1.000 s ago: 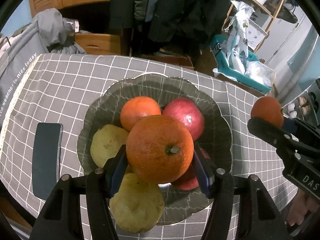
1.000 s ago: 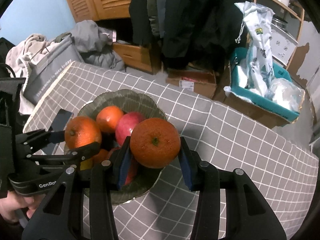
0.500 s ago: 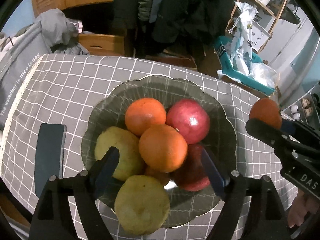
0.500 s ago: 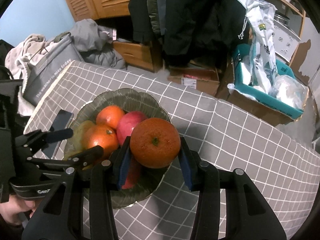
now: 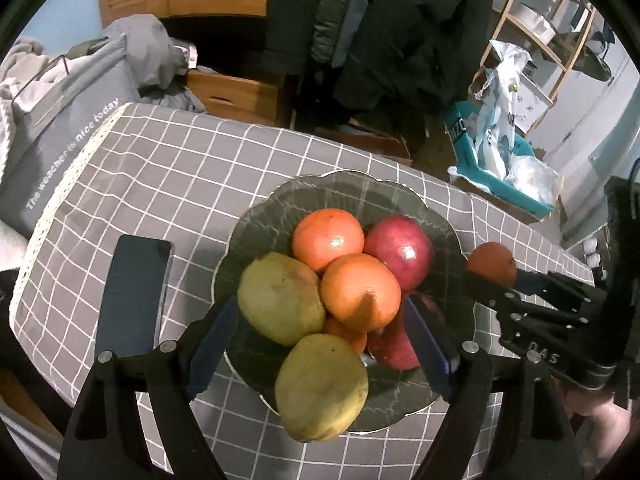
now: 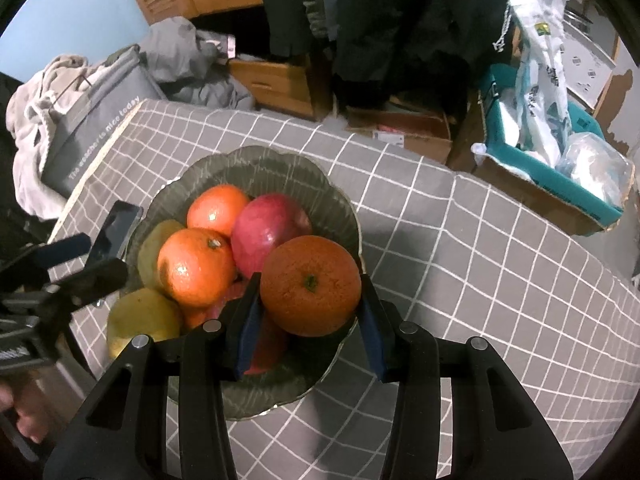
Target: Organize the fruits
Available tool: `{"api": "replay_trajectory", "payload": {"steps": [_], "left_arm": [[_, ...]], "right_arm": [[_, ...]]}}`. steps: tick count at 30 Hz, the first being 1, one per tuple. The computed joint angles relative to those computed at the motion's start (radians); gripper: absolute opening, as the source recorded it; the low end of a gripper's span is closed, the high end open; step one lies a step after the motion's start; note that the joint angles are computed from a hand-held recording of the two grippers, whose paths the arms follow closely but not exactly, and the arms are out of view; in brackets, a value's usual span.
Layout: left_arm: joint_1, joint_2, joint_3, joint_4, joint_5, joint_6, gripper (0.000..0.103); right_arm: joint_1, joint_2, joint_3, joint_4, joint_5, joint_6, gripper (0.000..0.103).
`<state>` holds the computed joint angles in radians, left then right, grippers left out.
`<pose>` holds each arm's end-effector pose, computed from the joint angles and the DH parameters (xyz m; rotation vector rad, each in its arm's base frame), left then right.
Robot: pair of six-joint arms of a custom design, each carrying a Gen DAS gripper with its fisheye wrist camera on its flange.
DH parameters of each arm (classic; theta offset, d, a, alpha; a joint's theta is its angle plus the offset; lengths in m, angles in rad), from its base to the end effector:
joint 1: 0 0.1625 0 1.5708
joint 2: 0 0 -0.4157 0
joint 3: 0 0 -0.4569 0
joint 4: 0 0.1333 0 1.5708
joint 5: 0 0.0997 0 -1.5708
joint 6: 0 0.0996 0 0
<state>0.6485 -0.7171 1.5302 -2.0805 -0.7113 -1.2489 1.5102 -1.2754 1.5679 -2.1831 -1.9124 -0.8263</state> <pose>-0.4342 -0.5910 0.0120 -0.2214 2.3648 -0.7916 0.0584 -0.6875 0.3707 0.9363 -2.5254 0.1930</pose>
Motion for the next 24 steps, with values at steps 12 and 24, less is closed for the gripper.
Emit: {"api": "replay_trajectory", "payload": {"steps": [12, 24], "left_arm": [[-0.020, -0.024, 0.010, 0.019, 0.020, -0.032, 0.085], [-0.066, -0.045, 0.004, 0.035, 0.072, -0.042, 0.087]], "right_arm": [[0.009, -0.005, -0.006, 0.008, 0.028, 0.014, 0.056], [0.035, -0.075, 0.001, -0.057, 0.081, -0.001, 0.062]]}}
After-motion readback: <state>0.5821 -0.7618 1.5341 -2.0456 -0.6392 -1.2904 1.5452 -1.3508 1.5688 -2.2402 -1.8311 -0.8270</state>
